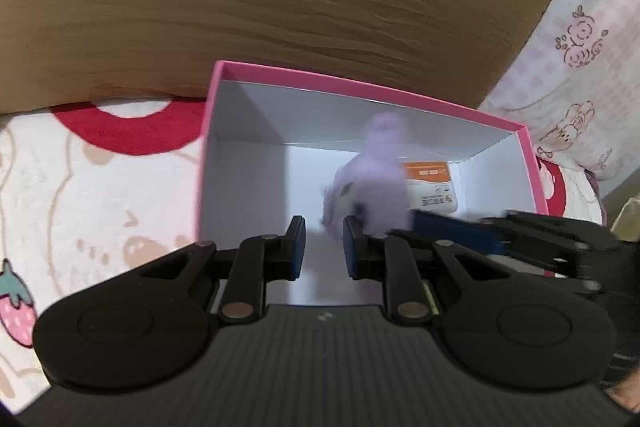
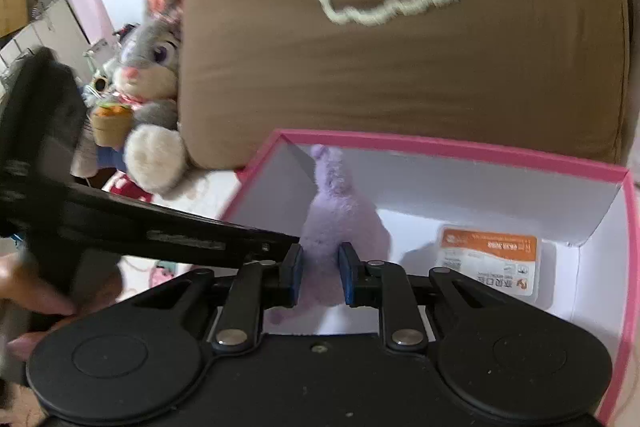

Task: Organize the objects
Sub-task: 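Lower the plush into the pink box and open the left tool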

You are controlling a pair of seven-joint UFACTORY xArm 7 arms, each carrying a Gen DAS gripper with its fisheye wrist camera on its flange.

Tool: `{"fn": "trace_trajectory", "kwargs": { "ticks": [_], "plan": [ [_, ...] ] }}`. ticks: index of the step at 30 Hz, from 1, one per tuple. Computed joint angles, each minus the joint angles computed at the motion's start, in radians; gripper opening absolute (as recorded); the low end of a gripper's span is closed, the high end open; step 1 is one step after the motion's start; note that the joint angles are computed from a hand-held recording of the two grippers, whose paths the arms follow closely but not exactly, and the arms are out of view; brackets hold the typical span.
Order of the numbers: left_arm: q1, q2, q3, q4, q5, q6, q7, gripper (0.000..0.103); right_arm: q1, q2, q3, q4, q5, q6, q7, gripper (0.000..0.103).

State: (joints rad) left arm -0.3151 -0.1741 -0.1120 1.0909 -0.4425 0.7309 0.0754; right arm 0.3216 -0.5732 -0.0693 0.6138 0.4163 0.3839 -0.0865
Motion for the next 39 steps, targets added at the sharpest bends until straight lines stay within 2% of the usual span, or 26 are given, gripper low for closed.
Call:
{"fn": "trace_trajectory", "kwargs": {
  "ticks": [1, 3, 4, 8, 11, 16, 18, 21, 24, 27, 31, 35, 39],
  "plan": [
    [-0.009, 0.012, 0.001, 0.008, -0.019, 0.002, 0.013, 0.016, 0.001, 0.016, -0.010, 0.001, -0.003, 0.002, -0.013, 0.021],
    [-0.007, 0.030, -0.020, 0.020, 0.029, -0.004, -0.029, 0.016, 0.031, 0.025, -0.050, -0.012, 0.032, -0.012, -0.062, 0.020],
    [-0.011, 0.036, -0.022, 0.020, 0.019, -0.020, -0.031, 0.016, 0.038, 0.022, -0.061, -0.021, 0.051, -0.024, -0.076, 0.020],
    [-0.018, 0.053, -0.010, 0.033, -0.057, -0.012, -0.015, 0.017, 0.008, 0.016, -0.051, -0.023, 0.059, -0.032, -0.062, 0.020],
    [-0.020, 0.068, -0.013, 0.045, -0.093, -0.008, 0.005, 0.020, -0.062, 0.006, 0.016, -0.022, -0.015, -0.010, -0.004, 0.020],
    [-0.038, 0.075, -0.024, 0.020, -0.169, -0.064, 0.066, 0.020, -0.215, -0.016, 0.166, -0.012, -0.249, 0.050, 0.153, 0.026],
    [-0.045, 0.083, -0.032, 0.014, -0.177, -0.092, 0.074, 0.020, -0.240, -0.010, 0.186, -0.006, -0.318, 0.069, 0.189, 0.026],
    [-0.048, 0.094, -0.037, 0.007, -0.180, -0.117, 0.077, 0.020, -0.260, 0.059, 0.190, 0.050, -0.382, 0.180, 0.245, 0.026],
    [-0.042, 0.098, -0.032, 0.002, -0.190, -0.120, 0.080, 0.020, -0.190, 0.085, 0.138, 0.040, -0.334, 0.119, 0.213, 0.025],
    [-0.031, 0.096, -0.032, -0.009, -0.133, -0.139, 0.053, 0.020, -0.193, 0.130, 0.171, 0.078, -0.383, 0.123, 0.236, 0.025],
    [-0.017, 0.101, -0.032, -0.001, -0.038, -0.104, 0.008, 0.020, -0.155, 0.147, 0.142, 0.113, -0.343, 0.189, 0.233, 0.026],
    [-0.010, 0.091, -0.026, -0.008, -0.017, -0.104, 0.000, 0.020, -0.135, 0.146, 0.126, 0.137, -0.295, 0.282, 0.219, 0.027],
    [-0.007, 0.089, -0.022, -0.005, -0.025, -0.095, 0.011, 0.020, -0.128, 0.190, 0.123, 0.182, -0.266, 0.350, 0.208, 0.039]
  ]
}}
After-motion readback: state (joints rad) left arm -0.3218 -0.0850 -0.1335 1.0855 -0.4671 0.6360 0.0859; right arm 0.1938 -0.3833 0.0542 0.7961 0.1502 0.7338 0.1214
